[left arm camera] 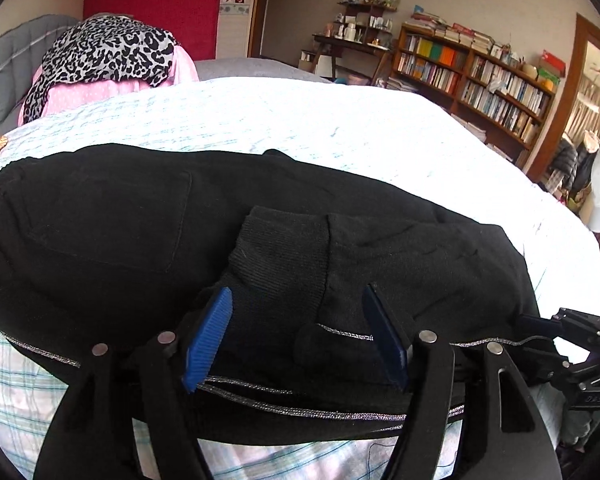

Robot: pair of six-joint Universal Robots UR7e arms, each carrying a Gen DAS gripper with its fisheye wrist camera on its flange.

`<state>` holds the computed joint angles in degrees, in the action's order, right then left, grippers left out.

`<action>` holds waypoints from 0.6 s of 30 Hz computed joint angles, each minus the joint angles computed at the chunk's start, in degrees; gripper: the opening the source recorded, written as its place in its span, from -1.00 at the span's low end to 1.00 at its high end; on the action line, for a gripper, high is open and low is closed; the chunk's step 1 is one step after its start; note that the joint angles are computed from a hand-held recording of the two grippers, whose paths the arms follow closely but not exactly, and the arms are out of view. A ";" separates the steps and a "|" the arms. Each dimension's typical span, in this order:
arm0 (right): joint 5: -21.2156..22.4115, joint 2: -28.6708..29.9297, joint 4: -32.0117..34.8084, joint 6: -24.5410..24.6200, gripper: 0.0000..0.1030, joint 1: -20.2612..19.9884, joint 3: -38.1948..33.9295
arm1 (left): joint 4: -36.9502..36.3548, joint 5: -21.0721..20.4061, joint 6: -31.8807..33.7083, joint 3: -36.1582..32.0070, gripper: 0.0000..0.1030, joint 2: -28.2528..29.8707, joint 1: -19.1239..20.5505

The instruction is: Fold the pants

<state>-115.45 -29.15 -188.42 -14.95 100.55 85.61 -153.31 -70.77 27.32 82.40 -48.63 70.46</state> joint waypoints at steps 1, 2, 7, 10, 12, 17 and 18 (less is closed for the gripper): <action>0.11 0.11 -0.14 -0.02 0.00 -0.02 -0.02 | 0.02 -0.05 -0.92 -0.40 0.35 -0.14 0.15; 0.33 0.10 -0.22 -0.01 0.01 -0.07 0.02 | -0.10 -0.06 -1.70 -0.58 0.36 -0.48 0.27; 0.61 0.22 -0.49 -0.25 0.04 -0.13 0.03 | -2.14 1.45 -4.15 -1.21 0.39 -1.99 0.95; 0.76 0.26 -0.57 -0.34 0.05 -0.17 0.02 | -3.09 2.37 -5.86 -2.02 0.45 -2.89 1.50; 0.87 0.27 -0.69 -0.36 0.06 -0.19 0.07 | -4.10 2.95 -6.98 -2.51 0.50 -3.42 1.84; 1.42 0.22 -0.81 -0.63 0.14 -0.25 0.24 | -5.16 5.12 -12.64 -5.66 0.53 -3.79 3.18; 1.46 0.20 -0.74 -0.75 0.15 -0.24 0.24 | -5.13 5.41 -14.03 -6.34 0.54 -3.85 3.60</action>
<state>-113.99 -28.95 -189.16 -15.70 100.31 85.85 -158.44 -65.36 13.29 76.06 -52.47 74.06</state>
